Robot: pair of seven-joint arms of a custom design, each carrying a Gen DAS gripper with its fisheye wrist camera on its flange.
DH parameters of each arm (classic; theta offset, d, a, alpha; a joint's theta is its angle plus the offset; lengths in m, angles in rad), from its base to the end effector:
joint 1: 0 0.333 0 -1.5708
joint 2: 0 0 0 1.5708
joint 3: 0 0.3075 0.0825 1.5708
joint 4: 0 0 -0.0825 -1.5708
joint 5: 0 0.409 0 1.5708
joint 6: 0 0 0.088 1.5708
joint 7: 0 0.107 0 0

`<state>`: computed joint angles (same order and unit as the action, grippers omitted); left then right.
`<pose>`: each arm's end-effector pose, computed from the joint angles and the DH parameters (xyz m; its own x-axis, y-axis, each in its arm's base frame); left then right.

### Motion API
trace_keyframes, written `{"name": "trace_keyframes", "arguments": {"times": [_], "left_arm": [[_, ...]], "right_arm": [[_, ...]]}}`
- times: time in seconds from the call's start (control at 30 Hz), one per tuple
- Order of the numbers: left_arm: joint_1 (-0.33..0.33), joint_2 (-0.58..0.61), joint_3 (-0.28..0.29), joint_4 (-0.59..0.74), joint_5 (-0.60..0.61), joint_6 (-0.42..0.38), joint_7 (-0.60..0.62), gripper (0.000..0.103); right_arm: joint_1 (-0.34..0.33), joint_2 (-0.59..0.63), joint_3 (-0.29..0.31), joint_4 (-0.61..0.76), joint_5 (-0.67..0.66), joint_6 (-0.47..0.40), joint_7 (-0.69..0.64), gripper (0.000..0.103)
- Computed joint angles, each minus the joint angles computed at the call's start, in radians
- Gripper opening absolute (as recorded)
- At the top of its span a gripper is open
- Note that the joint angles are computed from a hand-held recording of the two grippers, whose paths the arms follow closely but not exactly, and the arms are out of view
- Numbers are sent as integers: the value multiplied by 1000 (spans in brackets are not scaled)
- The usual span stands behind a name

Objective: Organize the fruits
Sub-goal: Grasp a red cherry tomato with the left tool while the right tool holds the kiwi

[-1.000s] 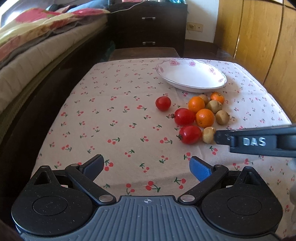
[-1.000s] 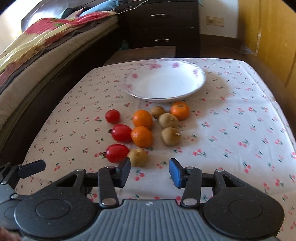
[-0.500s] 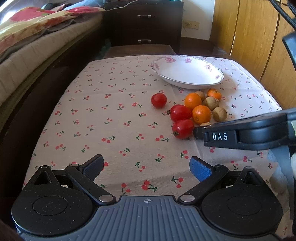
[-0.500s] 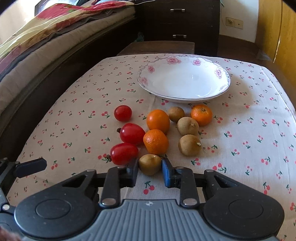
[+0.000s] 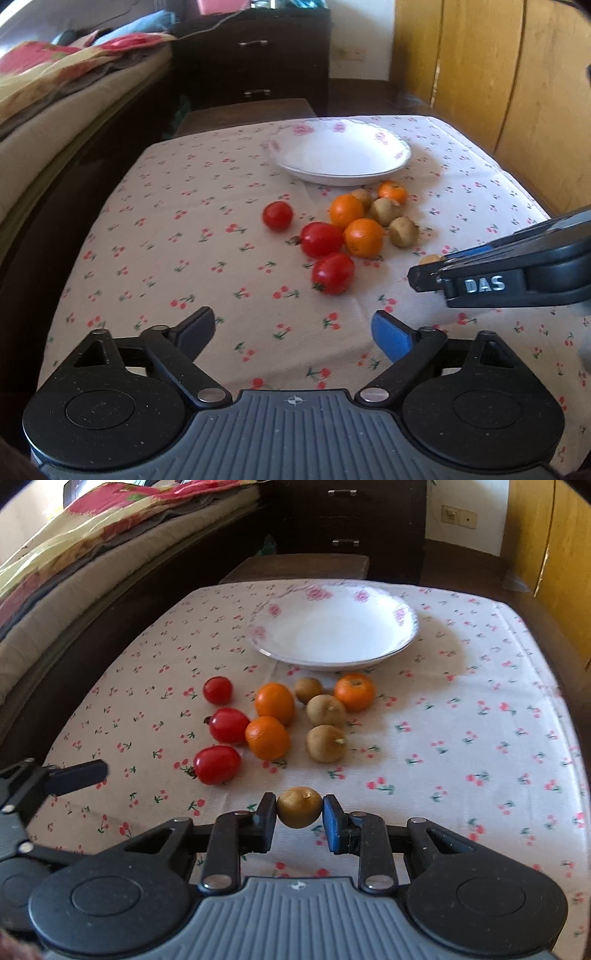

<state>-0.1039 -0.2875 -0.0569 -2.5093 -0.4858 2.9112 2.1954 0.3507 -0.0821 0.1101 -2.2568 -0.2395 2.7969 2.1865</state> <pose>0.4970 -0.0522 0.4371 -0.3346 -0.9417 -0.0340 -0.7020 0.2732 -0.6577 0.5086 0.2657 0.4447 0.0962 -0.9831 -0.1559 -0.8191 0.0108 -0.5735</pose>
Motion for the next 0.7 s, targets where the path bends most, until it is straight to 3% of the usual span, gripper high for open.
{"name": "trace_keyframes", "arguments": {"times": [0.17,0.3,0.37,0.43,0.7], "left_arm": [[-8,40,8,74,-26,-63,1,89],[1,106,2,136,-33,-66,54,87],[19,144,-3,179,-34,-114,37,77],[18,169,3,217,-117,-174,76,75],[44,205,-48,223,-38,-142,44,72]], "right_arm": [[1,-46,-16,0,58,-21,-72,29],[4,-49,-25,4,104,-26,-120,29],[8,-42,-29,6,146,-25,-141,29],[10,-35,-31,9,179,-28,-163,29],[8,-36,-33,-7,242,-28,-221,29]]}}
